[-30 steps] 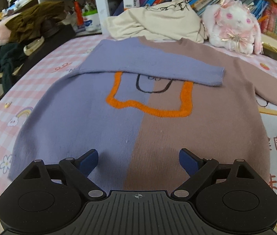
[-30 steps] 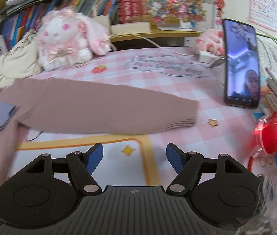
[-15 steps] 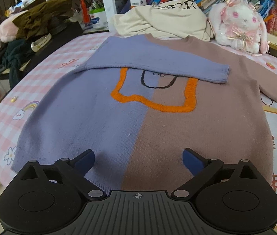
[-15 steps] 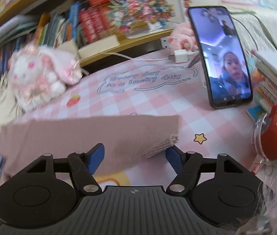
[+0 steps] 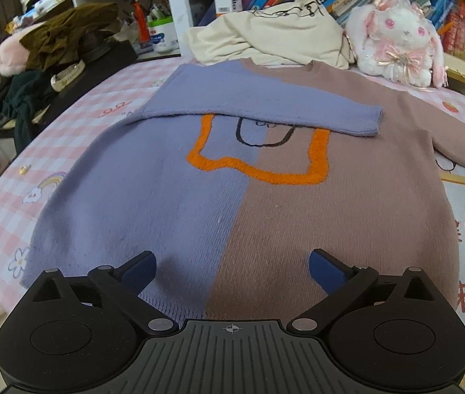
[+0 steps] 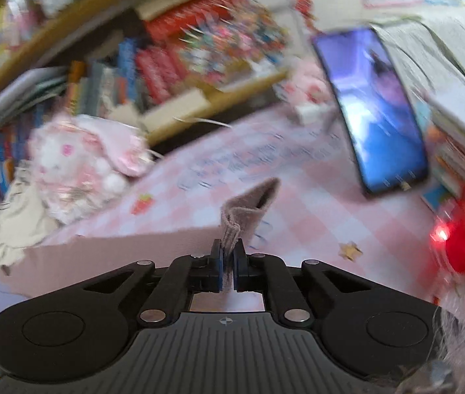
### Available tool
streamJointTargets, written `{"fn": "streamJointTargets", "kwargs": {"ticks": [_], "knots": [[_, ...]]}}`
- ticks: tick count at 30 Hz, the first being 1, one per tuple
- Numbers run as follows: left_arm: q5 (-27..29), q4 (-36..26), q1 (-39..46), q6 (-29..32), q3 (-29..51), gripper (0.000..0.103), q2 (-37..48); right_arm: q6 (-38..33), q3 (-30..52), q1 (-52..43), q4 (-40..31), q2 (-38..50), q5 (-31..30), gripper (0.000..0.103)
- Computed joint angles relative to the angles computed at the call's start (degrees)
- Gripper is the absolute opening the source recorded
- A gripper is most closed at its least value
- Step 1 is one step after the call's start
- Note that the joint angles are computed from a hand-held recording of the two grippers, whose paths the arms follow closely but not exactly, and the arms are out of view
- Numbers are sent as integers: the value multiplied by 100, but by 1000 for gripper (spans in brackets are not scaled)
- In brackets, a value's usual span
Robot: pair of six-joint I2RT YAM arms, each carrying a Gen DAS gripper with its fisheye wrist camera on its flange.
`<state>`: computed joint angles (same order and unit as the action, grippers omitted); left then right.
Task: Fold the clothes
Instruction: 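Move the right gripper to the mauve sleeve cuff and grasp it, then lift the mauve sleeve with the right gripper and lay it across the body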
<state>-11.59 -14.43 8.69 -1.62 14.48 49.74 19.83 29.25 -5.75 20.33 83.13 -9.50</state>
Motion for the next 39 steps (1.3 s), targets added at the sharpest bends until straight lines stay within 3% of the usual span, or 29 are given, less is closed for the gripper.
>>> {"fn": "streamJointTargets", "kwargs": {"ticks": [6,11,17,23,32,39], "knots": [[-475,160,-486,612,-93,101,-156,-96,101,657,80,-366,2,6],[-206,271,-465,1342,-219,101,-608,-65,436,1338,-50,-378,1,6],[961,493,535,2653,-320,101,-824,170,972,2482,-278,-129,696,6],[2363,673,2228,3905,-124,101,-654,558,1563,3492,-332,320,1443,6],[3973,750,4299,4892,488,101,175,1001,2843,4499,-365,1417,2115,6],[4623,708,5397,5689,748,101,561,1171,4087,5039,-473,2534,2035,6]]}}
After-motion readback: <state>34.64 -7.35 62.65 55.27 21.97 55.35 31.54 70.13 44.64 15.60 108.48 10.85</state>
